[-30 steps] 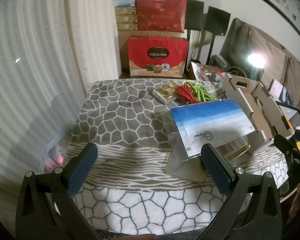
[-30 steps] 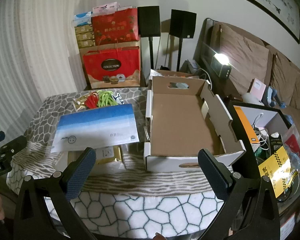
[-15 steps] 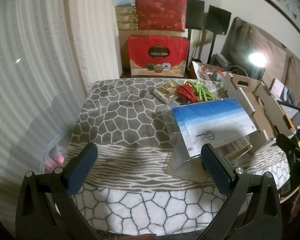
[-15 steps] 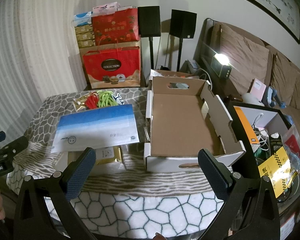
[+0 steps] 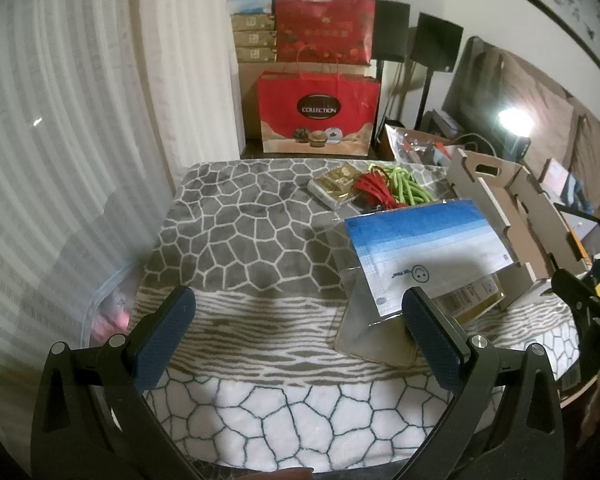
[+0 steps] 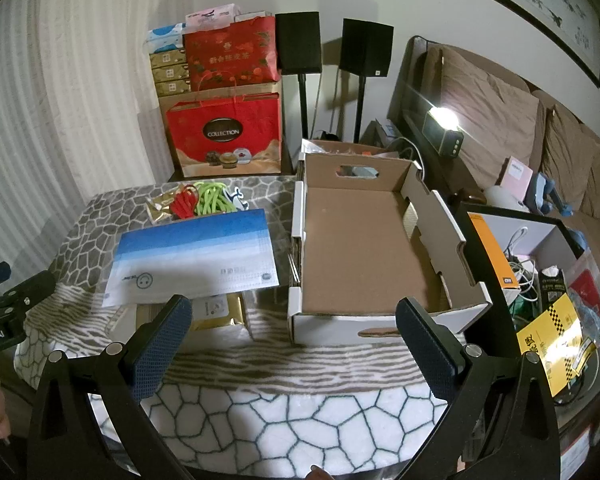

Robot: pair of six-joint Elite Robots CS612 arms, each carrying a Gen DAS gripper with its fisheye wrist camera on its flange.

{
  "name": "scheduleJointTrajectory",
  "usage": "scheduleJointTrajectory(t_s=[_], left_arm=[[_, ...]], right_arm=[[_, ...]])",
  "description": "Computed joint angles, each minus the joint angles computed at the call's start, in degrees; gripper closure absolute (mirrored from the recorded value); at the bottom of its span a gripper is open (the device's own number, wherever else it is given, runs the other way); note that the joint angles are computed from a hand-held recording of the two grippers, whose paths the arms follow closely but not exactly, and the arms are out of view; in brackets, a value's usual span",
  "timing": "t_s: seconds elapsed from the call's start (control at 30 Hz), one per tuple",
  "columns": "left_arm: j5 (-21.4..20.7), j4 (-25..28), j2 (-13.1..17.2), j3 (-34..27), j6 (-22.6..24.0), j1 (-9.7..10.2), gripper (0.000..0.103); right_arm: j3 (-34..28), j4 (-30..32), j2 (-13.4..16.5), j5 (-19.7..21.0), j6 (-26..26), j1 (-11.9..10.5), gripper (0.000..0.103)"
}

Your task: Organize objects

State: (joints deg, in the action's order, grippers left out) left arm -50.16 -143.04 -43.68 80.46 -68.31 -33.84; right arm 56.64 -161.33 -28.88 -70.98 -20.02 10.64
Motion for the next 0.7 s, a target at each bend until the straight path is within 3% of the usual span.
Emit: scheduleJointTrajectory(t_s=[0.7], left_arm=[[-0.20, 1.16, 0.17, -0.84, 0.62, 0.10, 0.000]], right_arm=[[-0.27, 0.27, 0.14, -0.26, 0.09, -0.04, 0.000]])
